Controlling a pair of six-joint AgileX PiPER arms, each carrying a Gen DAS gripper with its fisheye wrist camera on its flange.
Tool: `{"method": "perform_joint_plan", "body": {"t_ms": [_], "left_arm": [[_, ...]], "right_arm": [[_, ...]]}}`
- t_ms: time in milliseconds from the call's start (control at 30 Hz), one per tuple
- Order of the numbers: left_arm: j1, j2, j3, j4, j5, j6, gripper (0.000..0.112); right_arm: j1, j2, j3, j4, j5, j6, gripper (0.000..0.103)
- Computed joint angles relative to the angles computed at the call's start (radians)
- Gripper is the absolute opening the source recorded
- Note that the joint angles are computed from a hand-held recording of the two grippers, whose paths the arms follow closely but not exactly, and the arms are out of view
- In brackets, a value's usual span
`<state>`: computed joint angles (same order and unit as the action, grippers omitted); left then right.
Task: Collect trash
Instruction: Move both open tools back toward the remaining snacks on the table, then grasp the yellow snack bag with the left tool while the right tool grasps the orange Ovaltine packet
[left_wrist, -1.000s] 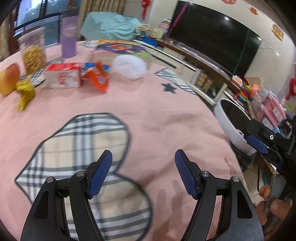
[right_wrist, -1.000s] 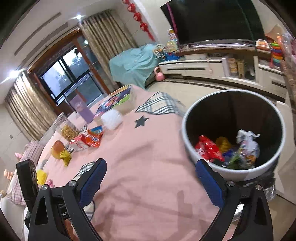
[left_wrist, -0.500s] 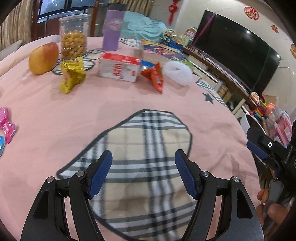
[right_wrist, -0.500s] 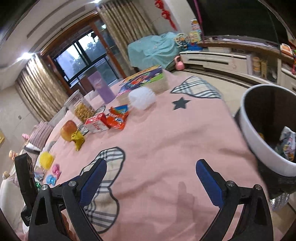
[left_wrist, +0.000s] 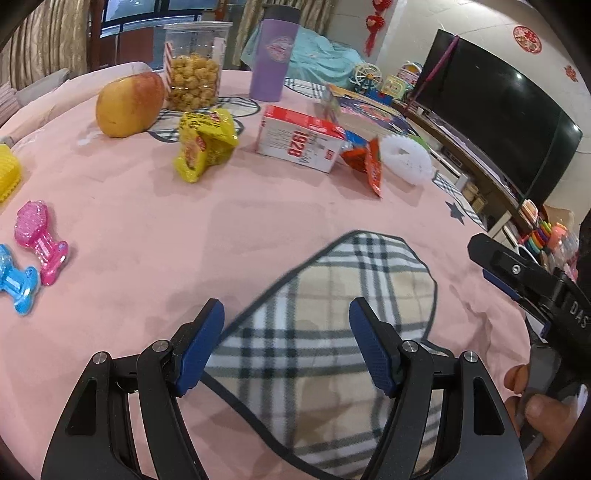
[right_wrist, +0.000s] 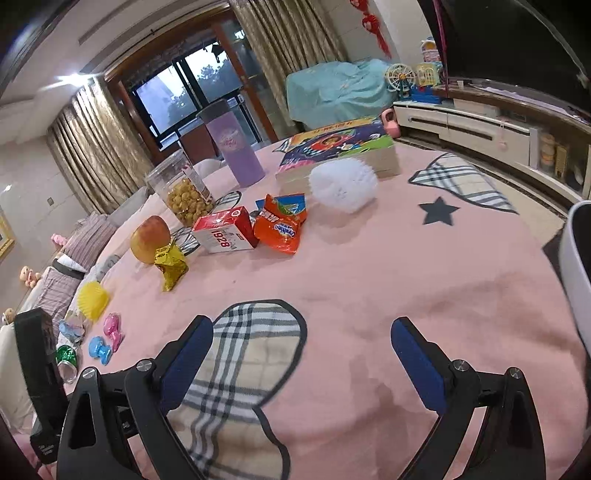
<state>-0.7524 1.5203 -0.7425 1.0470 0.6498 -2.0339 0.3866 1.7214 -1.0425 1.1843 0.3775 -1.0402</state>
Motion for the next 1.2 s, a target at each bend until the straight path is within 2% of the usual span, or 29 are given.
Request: {"method": "perform_joint_plan", "body": {"t_ms": [400, 600, 900, 1200], "left_arm": [[0.15, -0.033, 0.034, 0.013, -0.057, 0.063, 0.074], [0.257, -0.021, 0.014, 0.009, -0.096, 0.14, 0.074], [0.372, 0.018, -0.034, 0.01, -0.128, 0.231, 0.074], [0.455, 0.073, -0.084, 0.039, -0.167, 0.26, 0.074]], "right_arm": [[0.074, 0.134, -0.163, -0.191, -0.029, 0.208, 0.097], [0.096, 0.202, -0.265, -0.326, -0.018, 0.337, 0.092], [0.112, 0.31, -0.426, -0.5, 0.032, 0.509, 0.091], [0.123, 0.404, -0.586, -0.639, 0.09, 0.639, 0.083]]}}
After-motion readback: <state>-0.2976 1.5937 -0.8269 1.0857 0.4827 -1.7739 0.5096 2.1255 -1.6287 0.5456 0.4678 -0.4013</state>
